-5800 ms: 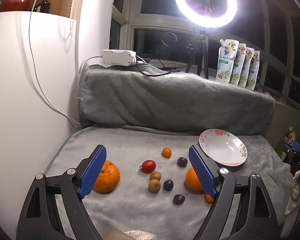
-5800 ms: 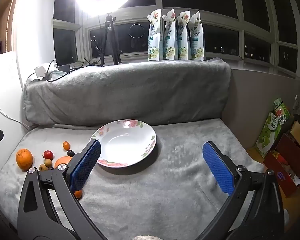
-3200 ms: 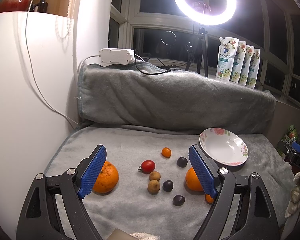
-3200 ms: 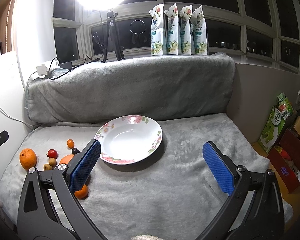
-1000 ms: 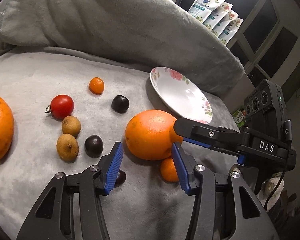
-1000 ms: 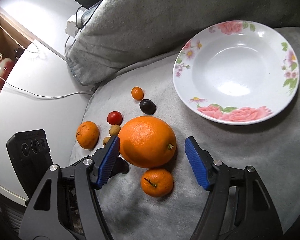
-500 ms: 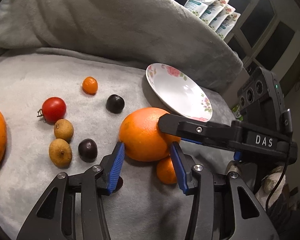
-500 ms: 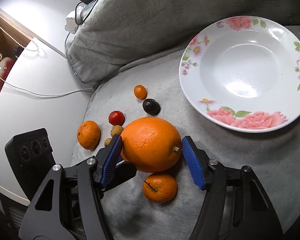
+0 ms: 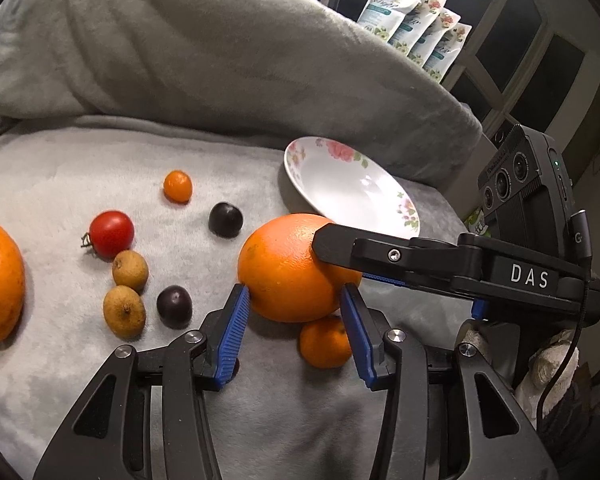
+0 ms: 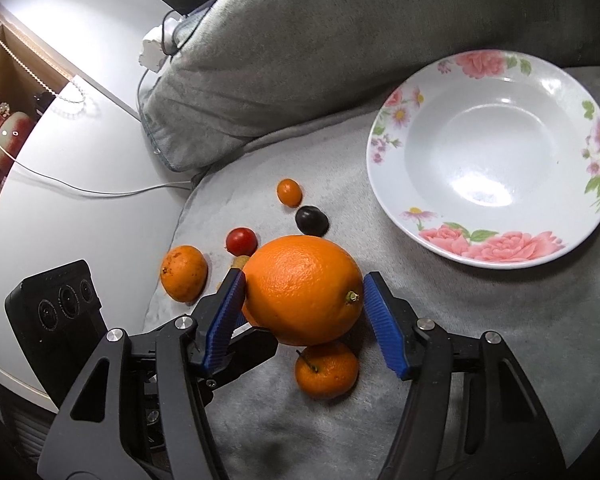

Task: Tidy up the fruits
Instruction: 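Lift the large orange with the right tool and carry it onto the plate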

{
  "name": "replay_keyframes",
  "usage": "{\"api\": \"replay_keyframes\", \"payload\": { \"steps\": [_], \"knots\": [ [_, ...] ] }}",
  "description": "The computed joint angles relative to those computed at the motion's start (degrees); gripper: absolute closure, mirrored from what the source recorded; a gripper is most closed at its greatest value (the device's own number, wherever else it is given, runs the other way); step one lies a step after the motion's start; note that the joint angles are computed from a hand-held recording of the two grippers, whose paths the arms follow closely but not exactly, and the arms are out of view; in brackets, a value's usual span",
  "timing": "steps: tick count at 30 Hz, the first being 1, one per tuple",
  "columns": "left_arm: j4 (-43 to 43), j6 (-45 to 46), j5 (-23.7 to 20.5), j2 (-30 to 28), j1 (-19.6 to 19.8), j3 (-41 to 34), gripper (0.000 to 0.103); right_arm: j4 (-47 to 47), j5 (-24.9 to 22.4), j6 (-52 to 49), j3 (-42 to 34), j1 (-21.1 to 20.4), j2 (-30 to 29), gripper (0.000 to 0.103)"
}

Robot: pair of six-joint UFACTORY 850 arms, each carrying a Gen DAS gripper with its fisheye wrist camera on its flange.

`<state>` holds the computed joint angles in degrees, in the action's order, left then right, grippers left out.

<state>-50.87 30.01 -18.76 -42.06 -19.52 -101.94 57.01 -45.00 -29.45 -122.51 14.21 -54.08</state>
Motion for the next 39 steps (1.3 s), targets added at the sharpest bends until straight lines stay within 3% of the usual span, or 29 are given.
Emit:
{"api": "replay_keyframes", "payload": {
  "steps": [14, 27, 39],
  "knots": [
    [-0.3, 1.4, 0.0, -1.7, -1.5, -4.3, 0.057, 1.2, 3.6, -3.1, 4.0, -1.7, 3.9, 0.039],
    [11.1, -8.4, -2.2, -7.6, -3.6, -14.6, 0.057, -0.7, 5.6, -1.5, 3.6, -3.8, 4.2, 0.039],
    [16.0, -11.8, -4.2, -10.2, -4.2, -19.4, 0.058, -1.6, 5.1, 0.1, 2.1, -4.8, 2.8, 0.039]
  ]
}}
